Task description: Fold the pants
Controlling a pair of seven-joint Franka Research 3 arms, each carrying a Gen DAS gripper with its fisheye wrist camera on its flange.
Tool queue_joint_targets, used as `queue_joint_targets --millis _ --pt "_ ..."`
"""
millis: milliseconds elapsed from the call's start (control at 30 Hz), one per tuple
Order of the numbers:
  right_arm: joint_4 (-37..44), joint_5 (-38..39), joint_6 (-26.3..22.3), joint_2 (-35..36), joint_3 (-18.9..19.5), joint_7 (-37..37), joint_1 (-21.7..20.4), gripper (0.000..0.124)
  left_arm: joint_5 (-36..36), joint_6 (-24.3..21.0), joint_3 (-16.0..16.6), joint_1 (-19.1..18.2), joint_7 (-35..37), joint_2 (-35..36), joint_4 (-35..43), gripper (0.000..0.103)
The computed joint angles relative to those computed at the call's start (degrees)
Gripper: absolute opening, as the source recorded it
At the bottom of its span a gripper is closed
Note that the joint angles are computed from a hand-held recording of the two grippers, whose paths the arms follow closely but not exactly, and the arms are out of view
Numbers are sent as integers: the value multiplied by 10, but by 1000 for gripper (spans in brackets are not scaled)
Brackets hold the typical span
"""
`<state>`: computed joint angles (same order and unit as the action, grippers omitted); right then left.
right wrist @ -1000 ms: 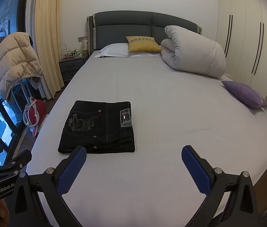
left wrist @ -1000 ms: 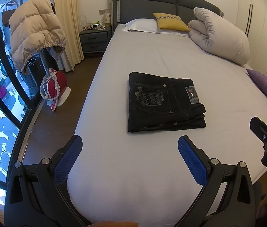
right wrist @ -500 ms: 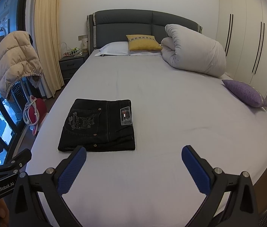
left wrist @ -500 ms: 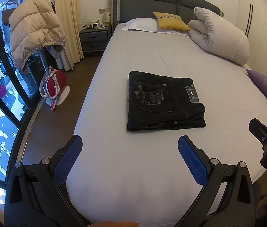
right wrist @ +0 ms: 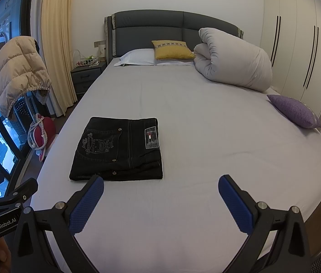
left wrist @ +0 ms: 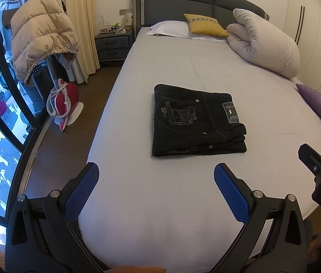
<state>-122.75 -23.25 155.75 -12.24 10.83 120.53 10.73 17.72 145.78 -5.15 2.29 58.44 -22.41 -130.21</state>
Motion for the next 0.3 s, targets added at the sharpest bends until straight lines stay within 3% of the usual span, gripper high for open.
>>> queue_joint_targets --millis 300 --pt "-4 20 -3 -2 -7 -20 2 103 4 10 -1 1 0 -7 -8 103"
